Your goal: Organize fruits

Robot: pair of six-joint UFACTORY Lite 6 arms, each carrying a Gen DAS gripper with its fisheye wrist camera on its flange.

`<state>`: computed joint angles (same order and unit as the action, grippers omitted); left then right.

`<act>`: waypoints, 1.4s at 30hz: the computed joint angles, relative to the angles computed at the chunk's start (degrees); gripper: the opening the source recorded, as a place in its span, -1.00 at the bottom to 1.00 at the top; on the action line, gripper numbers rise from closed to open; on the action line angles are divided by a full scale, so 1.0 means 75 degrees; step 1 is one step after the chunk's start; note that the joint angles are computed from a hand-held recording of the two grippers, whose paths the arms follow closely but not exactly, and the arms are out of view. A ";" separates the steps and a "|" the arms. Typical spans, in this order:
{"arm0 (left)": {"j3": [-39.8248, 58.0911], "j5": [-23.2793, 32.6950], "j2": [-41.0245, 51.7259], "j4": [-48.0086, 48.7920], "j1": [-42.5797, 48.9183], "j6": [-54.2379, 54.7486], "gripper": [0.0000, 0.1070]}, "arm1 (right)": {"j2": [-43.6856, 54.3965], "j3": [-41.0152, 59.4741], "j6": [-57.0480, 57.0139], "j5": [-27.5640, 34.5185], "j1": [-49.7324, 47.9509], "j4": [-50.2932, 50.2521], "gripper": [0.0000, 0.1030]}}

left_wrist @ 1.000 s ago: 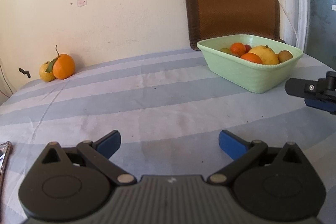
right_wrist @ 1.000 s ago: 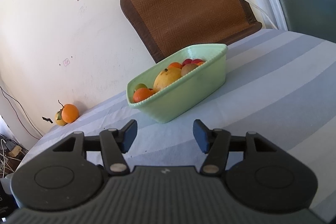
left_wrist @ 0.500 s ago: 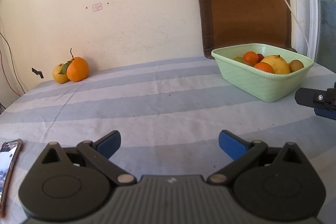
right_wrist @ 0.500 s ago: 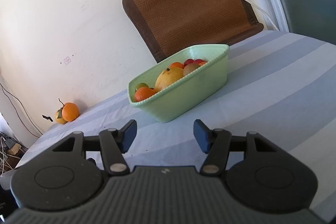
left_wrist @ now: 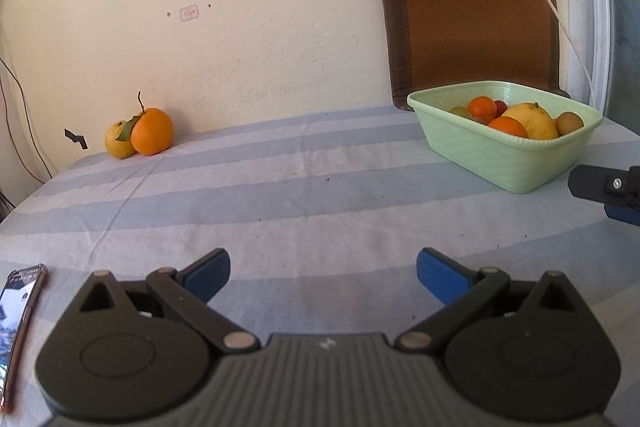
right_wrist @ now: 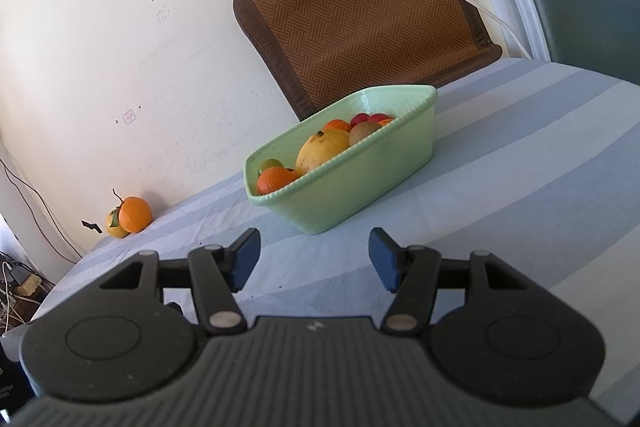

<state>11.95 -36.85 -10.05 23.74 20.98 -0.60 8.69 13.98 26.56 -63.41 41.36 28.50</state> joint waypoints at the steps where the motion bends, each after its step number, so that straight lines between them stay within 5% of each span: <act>1: -0.0013 0.0006 -0.0018 -0.0027 -0.0018 0.0026 0.92 | 0.0002 -0.0003 0.0002 -0.0006 -0.0001 -0.0001 0.21; 33: 0.0299 0.0361 0.0239 0.0340 0.0133 -0.0323 0.92 | -0.0033 0.0020 -0.0060 0.0049 0.0025 0.0027 0.28; 42: 0.0641 0.0557 0.0538 0.1480 0.0388 -0.1158 0.92 | -0.0009 0.0033 -0.0061 0.0039 0.0057 0.0071 0.28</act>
